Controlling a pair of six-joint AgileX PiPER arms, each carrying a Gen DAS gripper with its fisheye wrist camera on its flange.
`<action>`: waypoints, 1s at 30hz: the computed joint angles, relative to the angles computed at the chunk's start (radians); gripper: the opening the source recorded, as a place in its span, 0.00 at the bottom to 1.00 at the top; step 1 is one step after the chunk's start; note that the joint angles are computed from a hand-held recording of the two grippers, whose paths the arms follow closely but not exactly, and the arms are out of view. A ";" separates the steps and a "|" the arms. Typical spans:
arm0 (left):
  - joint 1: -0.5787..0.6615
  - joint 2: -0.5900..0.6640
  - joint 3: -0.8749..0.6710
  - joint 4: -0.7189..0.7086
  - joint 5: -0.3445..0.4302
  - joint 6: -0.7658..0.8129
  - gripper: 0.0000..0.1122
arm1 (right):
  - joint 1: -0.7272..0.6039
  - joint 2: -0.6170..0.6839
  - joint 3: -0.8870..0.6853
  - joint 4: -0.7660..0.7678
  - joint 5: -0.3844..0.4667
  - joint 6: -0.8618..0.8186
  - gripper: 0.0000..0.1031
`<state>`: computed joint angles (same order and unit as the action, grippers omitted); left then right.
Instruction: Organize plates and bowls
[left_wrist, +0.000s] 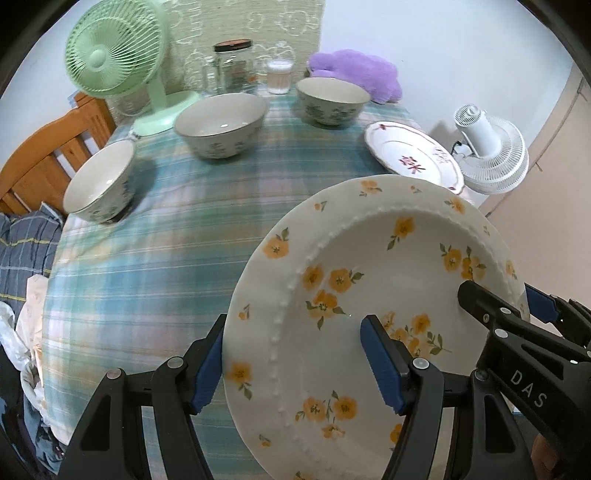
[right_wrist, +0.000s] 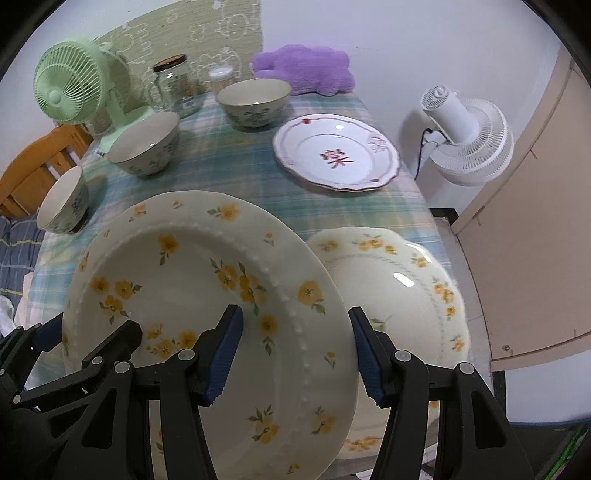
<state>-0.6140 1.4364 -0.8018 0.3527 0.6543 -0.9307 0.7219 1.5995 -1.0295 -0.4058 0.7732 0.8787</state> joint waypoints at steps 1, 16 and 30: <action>-0.017 0.016 -0.017 0.006 0.003 -0.014 0.63 | -0.017 -0.009 0.010 0.003 -0.005 -0.012 0.60; -0.167 0.222 -0.225 0.038 0.014 -0.120 0.64 | -0.271 -0.127 0.150 0.049 -0.084 -0.205 0.60; -0.253 0.385 -0.395 -0.020 -0.001 -0.104 0.64 | -0.495 -0.199 0.247 0.105 -0.136 -0.378 0.59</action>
